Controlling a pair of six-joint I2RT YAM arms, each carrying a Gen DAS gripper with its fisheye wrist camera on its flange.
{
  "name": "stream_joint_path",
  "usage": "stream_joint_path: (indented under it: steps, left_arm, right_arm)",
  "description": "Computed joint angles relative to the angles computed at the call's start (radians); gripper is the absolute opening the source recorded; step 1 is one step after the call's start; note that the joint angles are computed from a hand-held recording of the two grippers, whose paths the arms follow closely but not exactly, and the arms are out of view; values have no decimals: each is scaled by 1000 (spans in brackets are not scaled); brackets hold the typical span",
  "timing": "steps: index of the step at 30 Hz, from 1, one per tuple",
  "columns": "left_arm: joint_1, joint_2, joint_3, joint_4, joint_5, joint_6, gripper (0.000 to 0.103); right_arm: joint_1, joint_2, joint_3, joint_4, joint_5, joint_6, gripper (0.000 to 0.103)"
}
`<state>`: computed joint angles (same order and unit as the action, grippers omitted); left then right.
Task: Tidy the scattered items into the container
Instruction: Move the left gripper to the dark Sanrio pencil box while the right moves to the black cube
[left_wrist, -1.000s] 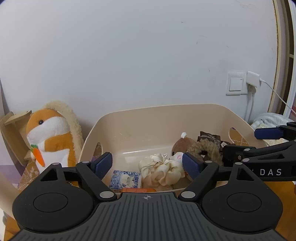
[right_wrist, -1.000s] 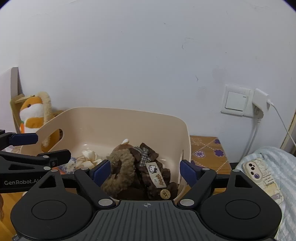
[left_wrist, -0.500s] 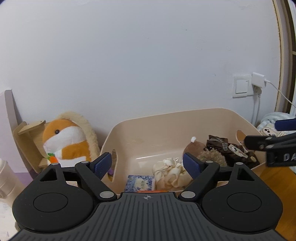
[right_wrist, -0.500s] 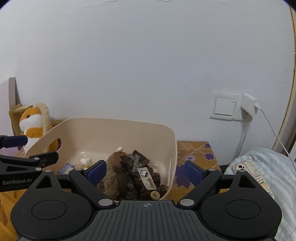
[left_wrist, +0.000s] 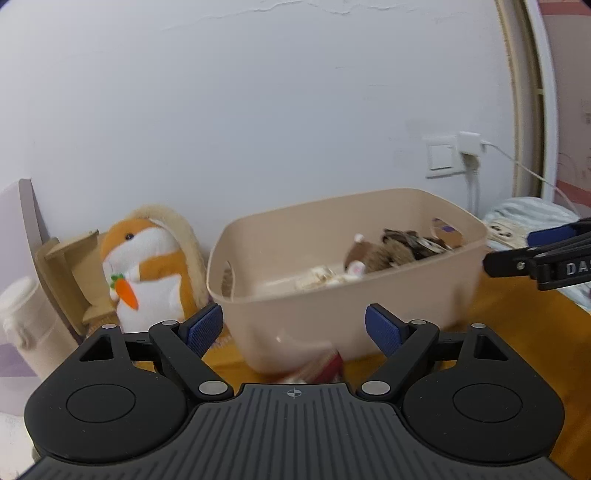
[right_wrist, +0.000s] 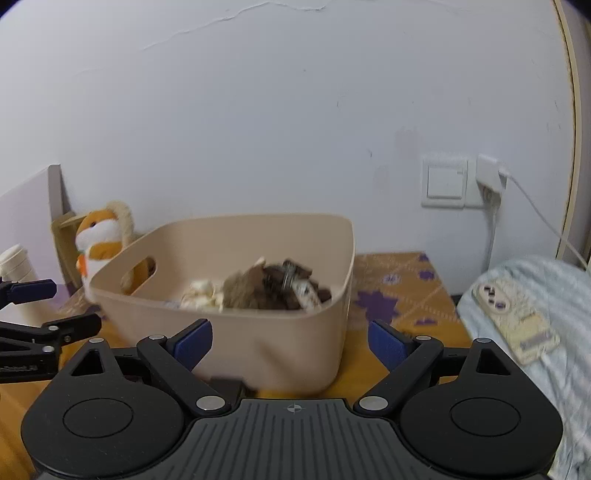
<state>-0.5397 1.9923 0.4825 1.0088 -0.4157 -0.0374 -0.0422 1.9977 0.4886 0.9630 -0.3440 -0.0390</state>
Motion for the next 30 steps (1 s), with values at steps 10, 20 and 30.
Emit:
stream_joint_path:
  steps: [10,20,30]
  left_arm:
    - [-46,154,-170,277,-26,-93,86]
    - [11,320,-160,373,34,-183,86]
    - [41,387,-70,330,69,-225,86]
  right_arm:
    - [0,154,-101,217,-9,-26,92]
    - [89,277,-62,293,48,22,92]
    - [197,372,45,287,162,86,93]
